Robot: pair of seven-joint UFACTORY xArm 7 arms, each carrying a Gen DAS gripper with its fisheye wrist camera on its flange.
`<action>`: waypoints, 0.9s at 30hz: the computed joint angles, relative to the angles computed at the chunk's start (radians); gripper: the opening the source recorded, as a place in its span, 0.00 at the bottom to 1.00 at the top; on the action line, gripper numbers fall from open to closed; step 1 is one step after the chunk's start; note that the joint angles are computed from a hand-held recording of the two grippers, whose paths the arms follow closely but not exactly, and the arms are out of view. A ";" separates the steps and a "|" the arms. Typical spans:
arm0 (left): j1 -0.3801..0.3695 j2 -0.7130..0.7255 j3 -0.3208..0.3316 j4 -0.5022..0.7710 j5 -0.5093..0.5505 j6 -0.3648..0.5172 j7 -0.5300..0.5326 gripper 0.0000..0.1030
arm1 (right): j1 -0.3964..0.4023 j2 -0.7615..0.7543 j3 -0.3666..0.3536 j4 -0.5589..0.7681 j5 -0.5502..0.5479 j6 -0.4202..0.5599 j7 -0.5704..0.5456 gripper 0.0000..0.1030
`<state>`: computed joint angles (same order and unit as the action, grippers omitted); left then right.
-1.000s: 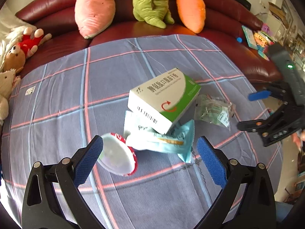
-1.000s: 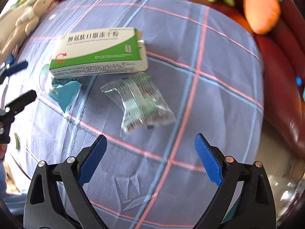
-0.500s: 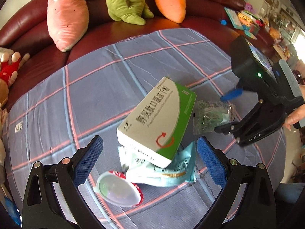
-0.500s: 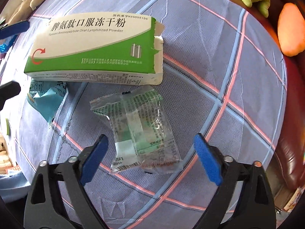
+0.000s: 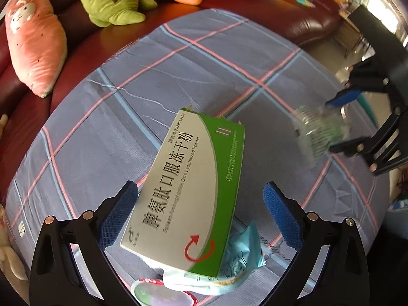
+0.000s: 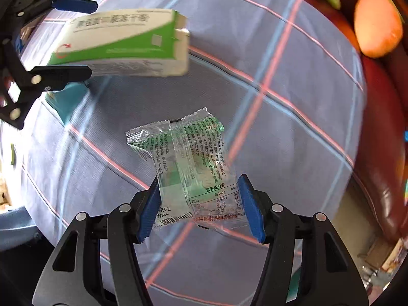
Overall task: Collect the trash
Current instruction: 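Grasp the clear printed packet with the right tool while the left tool grasps the green-and-white medicine box, then carry the medicine box and clear packet over the teal bin and open both tools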
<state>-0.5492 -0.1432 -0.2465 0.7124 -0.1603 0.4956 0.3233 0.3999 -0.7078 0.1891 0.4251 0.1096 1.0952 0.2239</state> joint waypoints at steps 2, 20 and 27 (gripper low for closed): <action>0.007 0.033 -0.012 0.008 0.048 -0.013 -0.031 0.96 | -0.009 -0.043 -0.010 -0.022 -0.015 0.031 -0.006 0.55; -0.019 -0.124 -0.062 -0.104 0.229 -0.105 -0.342 0.75 | 0.027 -0.274 0.034 -0.120 -0.005 0.123 0.101 0.55; -0.066 -0.239 -0.094 -0.149 0.211 -0.070 -0.423 0.75 | 0.066 -0.561 0.050 -0.173 0.011 0.296 0.200 0.55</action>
<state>-0.6153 -0.3827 -0.3406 0.5630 0.0503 0.4261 -0.0997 0.4655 -1.2688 0.2395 0.2523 0.1203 1.3915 0.4243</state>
